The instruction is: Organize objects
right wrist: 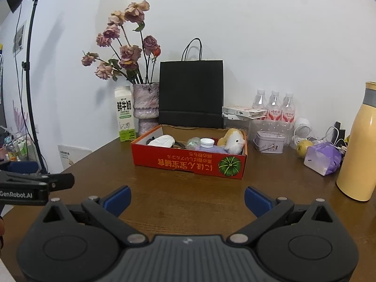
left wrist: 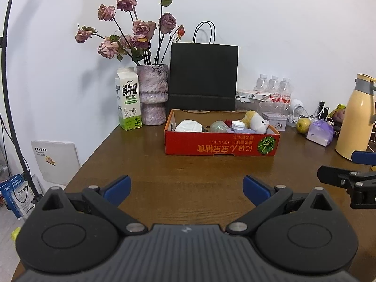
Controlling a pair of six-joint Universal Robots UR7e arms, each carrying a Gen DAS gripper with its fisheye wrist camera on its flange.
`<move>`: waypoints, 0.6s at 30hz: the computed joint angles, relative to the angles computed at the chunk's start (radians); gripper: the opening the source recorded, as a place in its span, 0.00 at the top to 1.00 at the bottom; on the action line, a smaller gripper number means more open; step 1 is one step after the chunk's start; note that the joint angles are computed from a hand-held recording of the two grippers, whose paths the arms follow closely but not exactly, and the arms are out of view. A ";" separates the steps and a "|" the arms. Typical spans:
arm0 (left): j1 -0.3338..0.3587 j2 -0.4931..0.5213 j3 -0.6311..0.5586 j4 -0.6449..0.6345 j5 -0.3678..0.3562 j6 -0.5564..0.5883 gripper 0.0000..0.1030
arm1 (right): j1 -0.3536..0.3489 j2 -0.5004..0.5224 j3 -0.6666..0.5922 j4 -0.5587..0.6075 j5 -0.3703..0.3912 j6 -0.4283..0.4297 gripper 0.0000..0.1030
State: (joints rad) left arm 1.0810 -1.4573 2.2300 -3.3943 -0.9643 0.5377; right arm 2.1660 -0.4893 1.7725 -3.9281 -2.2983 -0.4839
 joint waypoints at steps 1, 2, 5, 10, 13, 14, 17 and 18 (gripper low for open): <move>-0.002 -0.005 0.006 0.000 0.001 -0.002 0.00 | 0.002 -0.001 0.003 -0.003 -0.002 0.000 0.00; -0.004 -0.011 0.011 0.000 0.002 -0.002 0.00 | 0.005 -0.002 0.007 -0.008 -0.003 0.001 0.00; -0.008 -0.020 0.022 -0.002 0.002 -0.003 0.00 | 0.010 -0.005 0.016 -0.019 -0.005 0.000 0.00; -0.012 -0.028 0.030 -0.001 0.002 -0.002 0.00 | 0.013 -0.008 0.024 -0.027 -0.005 0.001 0.00; -0.014 -0.028 0.031 -0.001 0.003 -0.003 0.00 | 0.013 -0.008 0.025 -0.027 -0.005 0.002 0.00; -0.015 -0.028 0.032 -0.002 0.005 -0.004 0.00 | 0.014 -0.009 0.025 -0.027 -0.005 0.002 0.00; -0.017 -0.029 0.034 -0.001 0.006 -0.006 0.00 | 0.013 -0.009 0.026 -0.028 -0.004 0.002 0.00; -0.019 -0.029 0.035 0.000 0.008 -0.007 0.00 | 0.013 -0.009 0.026 -0.028 -0.004 0.002 0.00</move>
State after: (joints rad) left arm 1.0625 -1.4866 2.2646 -3.3946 -0.9561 0.5311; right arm 2.1795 -0.4986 1.7989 -3.9561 -2.3025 -0.4822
